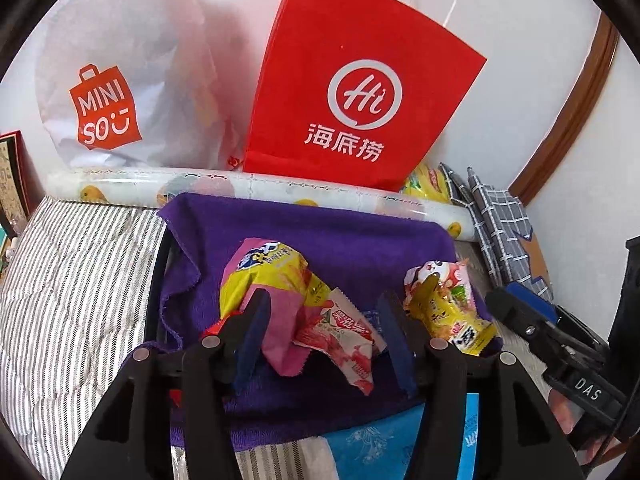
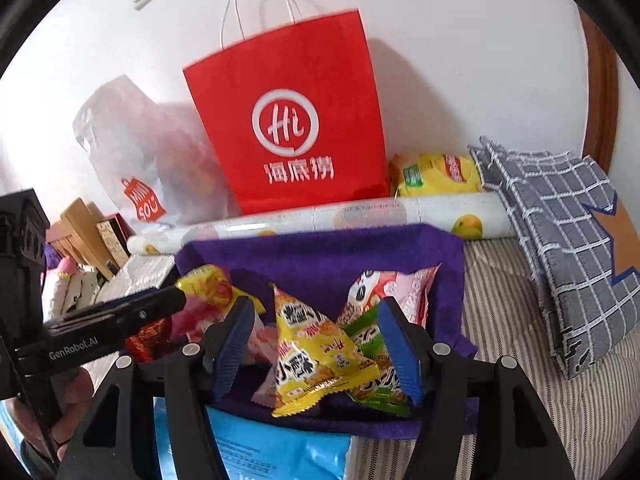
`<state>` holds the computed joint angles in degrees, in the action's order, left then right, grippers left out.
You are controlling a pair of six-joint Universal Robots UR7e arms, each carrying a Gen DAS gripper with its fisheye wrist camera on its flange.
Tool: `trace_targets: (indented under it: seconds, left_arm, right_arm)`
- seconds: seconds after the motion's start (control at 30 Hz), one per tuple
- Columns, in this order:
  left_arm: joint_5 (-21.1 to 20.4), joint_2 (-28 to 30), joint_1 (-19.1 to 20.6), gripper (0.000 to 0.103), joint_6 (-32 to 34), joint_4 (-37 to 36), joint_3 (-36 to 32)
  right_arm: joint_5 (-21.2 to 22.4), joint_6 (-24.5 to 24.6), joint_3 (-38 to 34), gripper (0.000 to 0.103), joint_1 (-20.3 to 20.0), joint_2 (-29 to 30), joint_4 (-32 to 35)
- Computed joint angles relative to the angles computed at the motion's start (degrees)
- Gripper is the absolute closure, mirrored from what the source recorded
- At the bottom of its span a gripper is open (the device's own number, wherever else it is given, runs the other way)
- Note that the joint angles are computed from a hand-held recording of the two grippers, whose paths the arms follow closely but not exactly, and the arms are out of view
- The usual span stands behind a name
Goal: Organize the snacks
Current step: 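Open the right tool to drop the yellow bag while the left tool releases the red-white packet on the towel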
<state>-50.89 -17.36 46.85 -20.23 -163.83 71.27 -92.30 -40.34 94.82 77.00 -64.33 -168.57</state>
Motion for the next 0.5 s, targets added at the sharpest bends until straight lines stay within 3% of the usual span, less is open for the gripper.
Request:
trace_targets:
  seconds: [0.3,0.5]
  left_arm:
    - [0.2,-3.0,-1.5,0.047,-1.2,0.1,4.8]
    - [1.6,-6.4,-3.2,0.047,-3.6,0.8,11.0]
  right_arm:
    - [-3.0,-1.8,8.1,0.041,1.0,-5.3,-7.3]
    - [-3.5,-1.0,14.1,0.049,0.2,-10.1,-9.9]
